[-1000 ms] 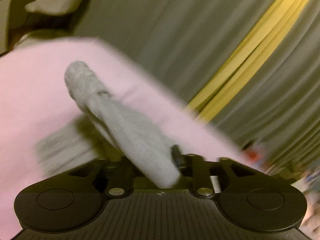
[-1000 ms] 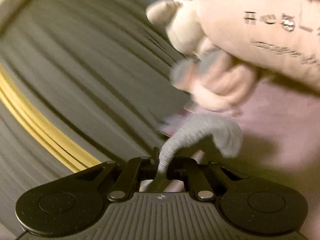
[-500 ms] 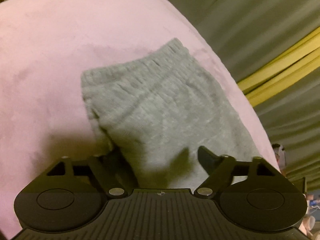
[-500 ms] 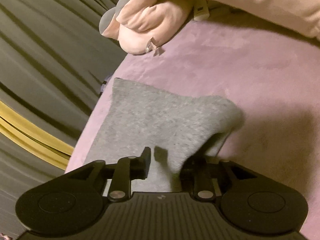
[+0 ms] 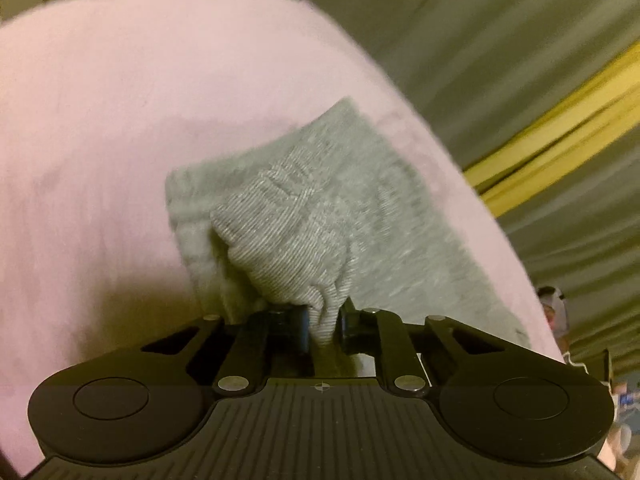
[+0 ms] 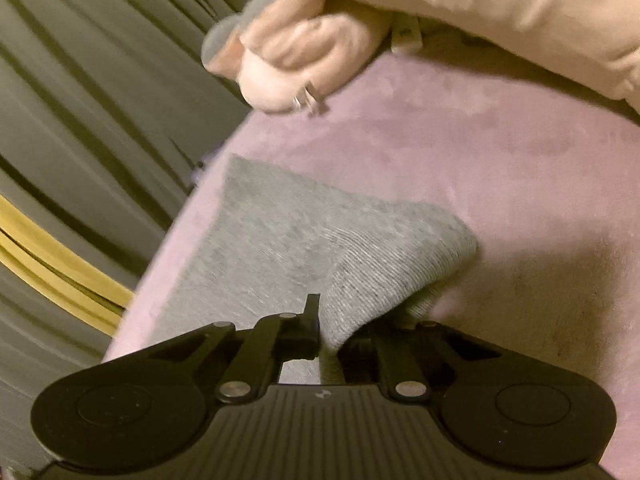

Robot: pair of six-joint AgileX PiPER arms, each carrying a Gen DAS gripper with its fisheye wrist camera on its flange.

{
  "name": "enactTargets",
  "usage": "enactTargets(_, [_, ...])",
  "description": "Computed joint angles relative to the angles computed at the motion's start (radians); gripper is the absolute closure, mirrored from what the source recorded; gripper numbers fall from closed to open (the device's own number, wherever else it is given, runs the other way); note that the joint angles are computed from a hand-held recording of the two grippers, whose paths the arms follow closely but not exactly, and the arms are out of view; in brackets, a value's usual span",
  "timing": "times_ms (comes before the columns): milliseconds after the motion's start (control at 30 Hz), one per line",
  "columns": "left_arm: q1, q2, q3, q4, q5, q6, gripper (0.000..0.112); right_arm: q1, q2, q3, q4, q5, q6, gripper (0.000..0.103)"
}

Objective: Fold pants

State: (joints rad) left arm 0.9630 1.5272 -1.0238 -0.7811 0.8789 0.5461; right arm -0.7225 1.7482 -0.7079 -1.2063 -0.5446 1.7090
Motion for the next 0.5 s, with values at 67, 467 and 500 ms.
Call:
enactTargets(67, [0.027, -0.019, -0.014, -0.013, 0.032, 0.028, 0.097, -0.066, 0.014, 0.007, 0.006, -0.118, 0.055, 0.098])
enactTargets(467, [0.065, -0.045, 0.039, 0.023, 0.026, 0.076, 0.097, 0.013, -0.027, 0.005, 0.062, 0.088, -0.171, 0.098])
enactTargets(500, [0.063, -0.056, 0.045, 0.028, 0.021, 0.088, 0.097, 0.007, -0.027, 0.009, 0.079, 0.081, -0.199, 0.098])
